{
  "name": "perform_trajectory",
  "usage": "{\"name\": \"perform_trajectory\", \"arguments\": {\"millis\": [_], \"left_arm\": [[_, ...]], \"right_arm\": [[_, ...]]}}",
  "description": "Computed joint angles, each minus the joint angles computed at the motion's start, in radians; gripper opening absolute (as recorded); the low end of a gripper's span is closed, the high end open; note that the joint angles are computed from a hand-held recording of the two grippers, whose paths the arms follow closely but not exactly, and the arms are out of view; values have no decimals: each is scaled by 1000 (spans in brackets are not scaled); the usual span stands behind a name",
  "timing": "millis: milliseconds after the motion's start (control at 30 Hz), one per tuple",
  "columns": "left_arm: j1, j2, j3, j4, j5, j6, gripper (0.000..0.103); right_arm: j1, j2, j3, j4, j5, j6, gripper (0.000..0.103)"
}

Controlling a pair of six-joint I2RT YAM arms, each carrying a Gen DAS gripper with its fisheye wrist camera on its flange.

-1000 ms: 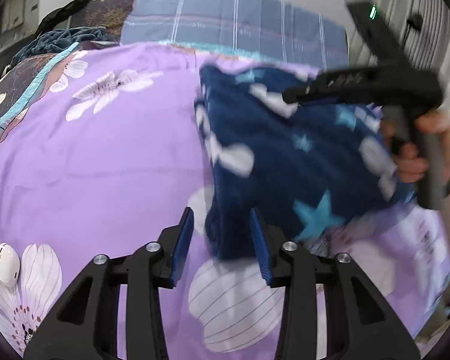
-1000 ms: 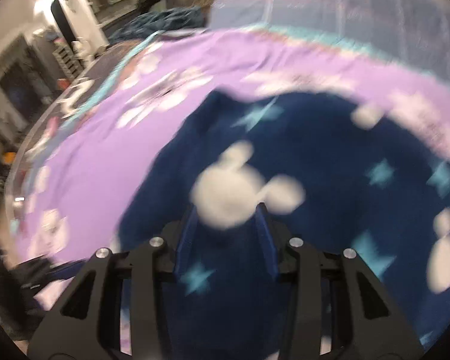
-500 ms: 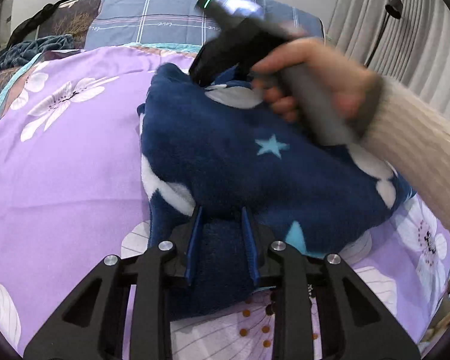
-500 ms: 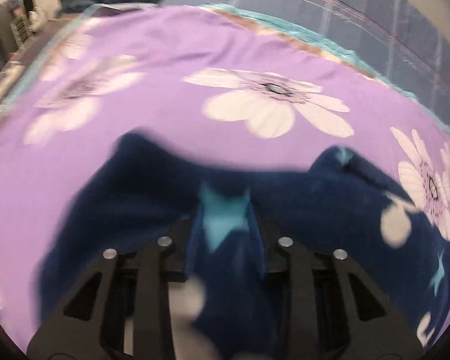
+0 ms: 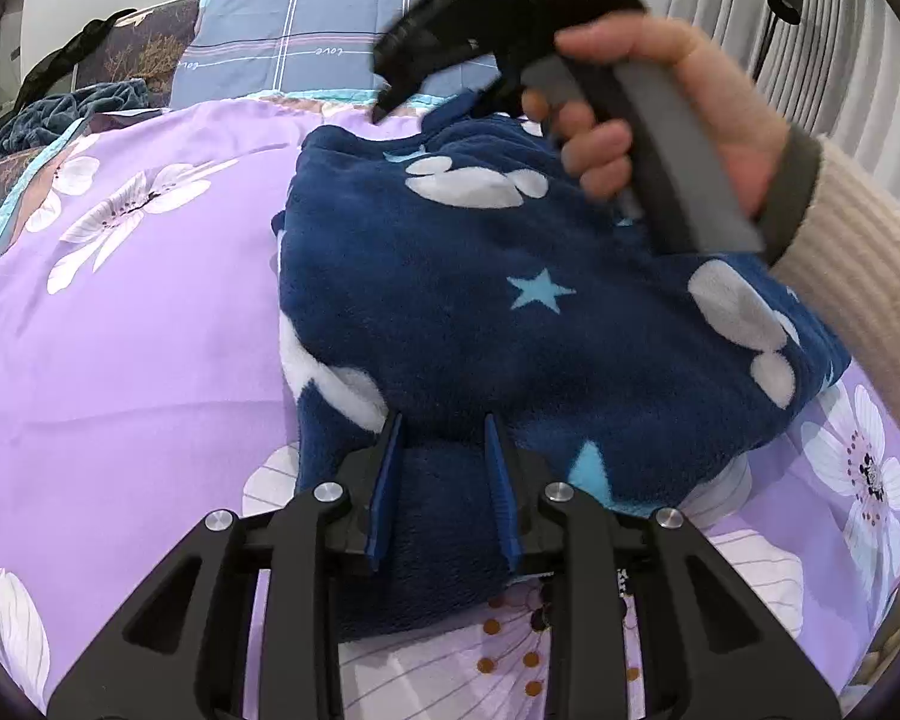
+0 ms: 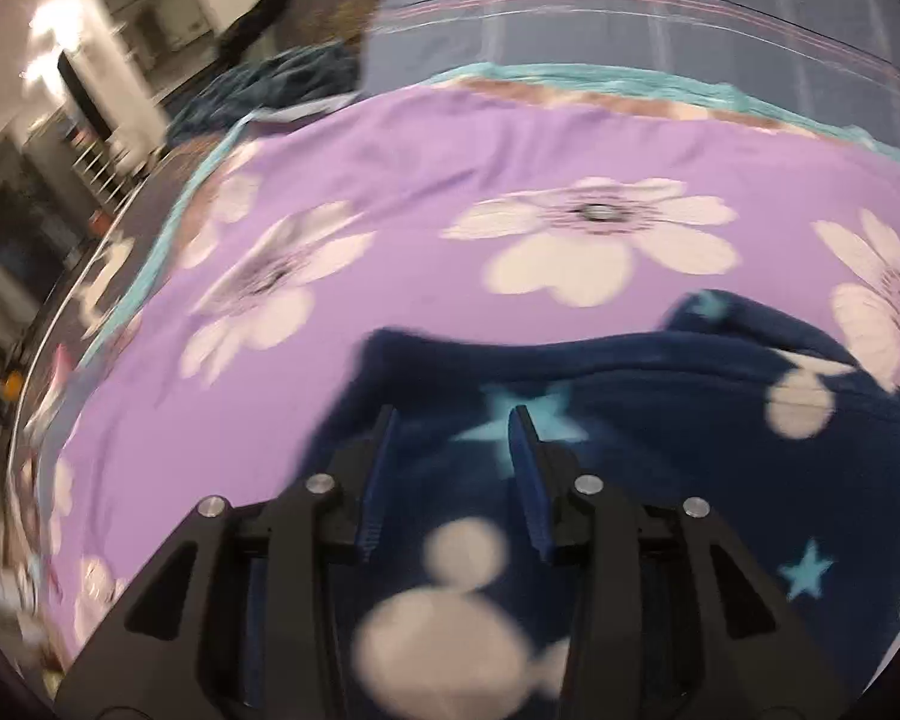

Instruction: Fold small clothes

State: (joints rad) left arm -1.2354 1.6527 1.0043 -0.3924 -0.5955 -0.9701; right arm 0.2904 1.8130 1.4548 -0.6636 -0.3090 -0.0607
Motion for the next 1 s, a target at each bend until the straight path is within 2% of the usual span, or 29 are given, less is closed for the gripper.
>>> {"name": "perform_trajectory", "arguments": {"millis": [33,100,167,233,367,433,533,567,633,767,900,1000], "left_arm": [[-4,1,0,-1,-6,-7,29],[-6,2,1,-2,-11,-16,29],[-9,2,1,-4,-16,-23,29],[-8,-5,-5,-3,-17,-24,29],[-6,-8,-14,7,-13,-22,30],[-8,-9,-9,-4,-10,-23,30],[-21,-13,-17,-3,-22,-30,30],[-24,-19,-25,5,-27,-34,30],[-24,-25,-33,14,-24,-42,30],[-16,-57,-51,31,-5,-81,32],[-35,-91,-39,-17,-23,-122,34],[-52,-126,-40,-58,-78,-157,36]], "right_arm": [[41,1,5,-20,32,-31,46],[95,25,4,-19,91,-45,48],[144,139,60,-55,194,-9,48],[157,171,27,40,226,16,49],[202,207,77,31,326,8,53],[195,172,39,61,314,1,53],[106,23,-91,96,177,31,53],[52,-69,-160,99,103,29,53],[-35,-228,-269,106,33,3,54],[-281,-556,-462,58,-64,-129,58],[-566,-821,-647,-28,-139,-292,57],[-690,-1006,-803,-9,-100,-292,38]]}}
